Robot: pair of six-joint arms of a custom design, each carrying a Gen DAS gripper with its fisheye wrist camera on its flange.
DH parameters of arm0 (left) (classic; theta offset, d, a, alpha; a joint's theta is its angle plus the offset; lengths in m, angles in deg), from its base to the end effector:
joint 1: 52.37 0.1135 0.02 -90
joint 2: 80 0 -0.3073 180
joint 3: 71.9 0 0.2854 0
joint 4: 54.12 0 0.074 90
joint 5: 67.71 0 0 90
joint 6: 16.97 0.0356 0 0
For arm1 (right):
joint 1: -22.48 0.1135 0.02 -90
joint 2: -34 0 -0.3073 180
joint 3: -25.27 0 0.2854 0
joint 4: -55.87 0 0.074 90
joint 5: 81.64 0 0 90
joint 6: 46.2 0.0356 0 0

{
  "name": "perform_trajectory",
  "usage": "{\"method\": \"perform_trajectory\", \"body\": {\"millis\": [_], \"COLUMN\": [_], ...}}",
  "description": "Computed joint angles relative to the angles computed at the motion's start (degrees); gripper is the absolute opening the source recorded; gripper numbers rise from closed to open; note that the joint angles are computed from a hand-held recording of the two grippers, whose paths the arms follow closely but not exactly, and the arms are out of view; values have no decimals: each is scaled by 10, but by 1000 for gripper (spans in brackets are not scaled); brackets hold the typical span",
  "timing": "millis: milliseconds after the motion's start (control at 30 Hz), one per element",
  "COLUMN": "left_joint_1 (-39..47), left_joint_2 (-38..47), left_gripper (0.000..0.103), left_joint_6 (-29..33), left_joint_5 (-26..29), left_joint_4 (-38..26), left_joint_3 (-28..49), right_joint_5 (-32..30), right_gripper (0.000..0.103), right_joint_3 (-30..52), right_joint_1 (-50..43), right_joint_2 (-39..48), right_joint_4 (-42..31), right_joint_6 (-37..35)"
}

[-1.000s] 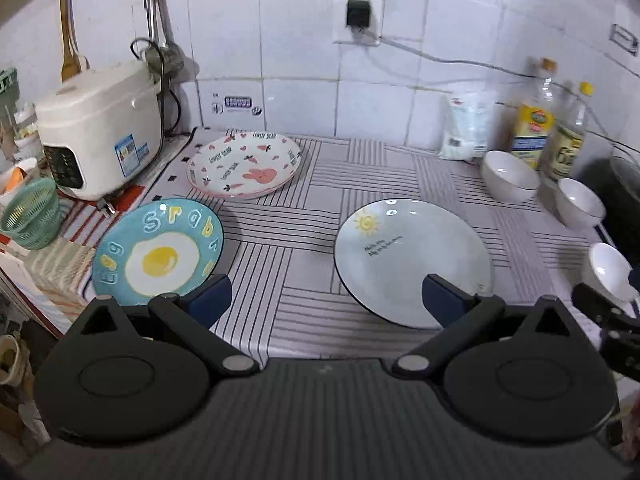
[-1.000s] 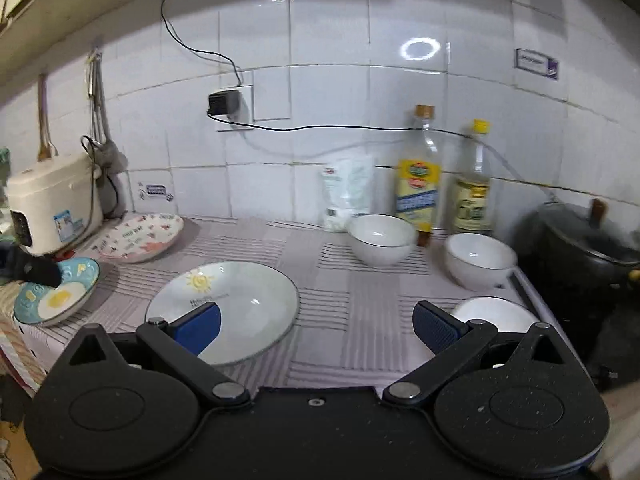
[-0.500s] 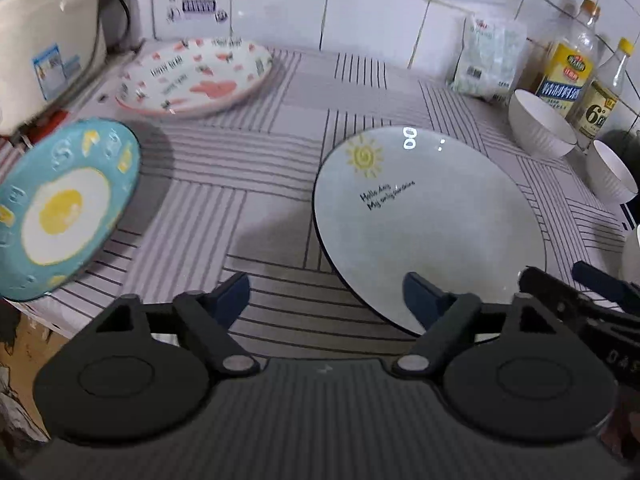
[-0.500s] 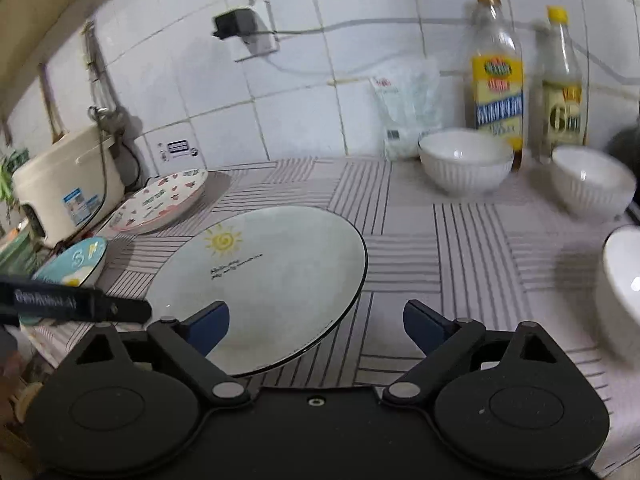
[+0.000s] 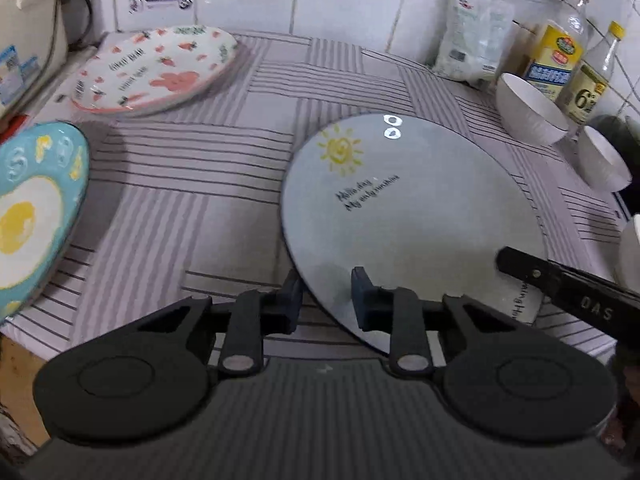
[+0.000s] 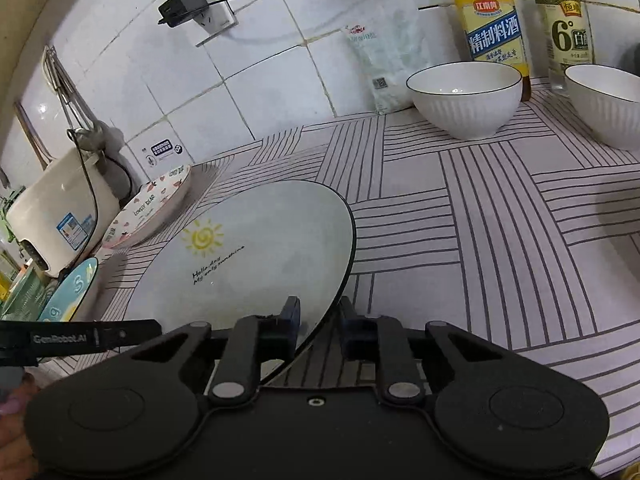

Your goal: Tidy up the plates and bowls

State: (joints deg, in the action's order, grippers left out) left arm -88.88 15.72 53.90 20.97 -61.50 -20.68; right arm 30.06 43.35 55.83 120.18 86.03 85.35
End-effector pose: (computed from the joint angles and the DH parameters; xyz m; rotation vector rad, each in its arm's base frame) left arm 0.2592 -0.1908 0.1330 0.3703 2.4891 -0.3801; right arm 0.1663 0.0937 0.0895 0.3605 2.1667 0.3167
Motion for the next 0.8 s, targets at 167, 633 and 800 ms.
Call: {"method": "perform_trajectory", "body": {"millis": [167, 633, 800], "left_joint_1": [8, -2, 7], "left_joint_2": [10, -3, 24], "left_gripper": [27, 27, 27], "left_joint_6": [-17, 49, 53], "left_joint_5": [18, -16, -19], "left_joint_4": [2, -53, -45], "left_joint_3": [6, 49, 89], "right_joint_5": [-25, -110, -131], "right_gripper": [24, 27, 28], "right_joint_3": [4, 1, 24], "right_joint_1": [-16, -72, -98], "right_joint_2": [-10, -18, 15], "right_joint_4": [-18, -1, 28], "right_joint_6": [-15, -111, -137]}}
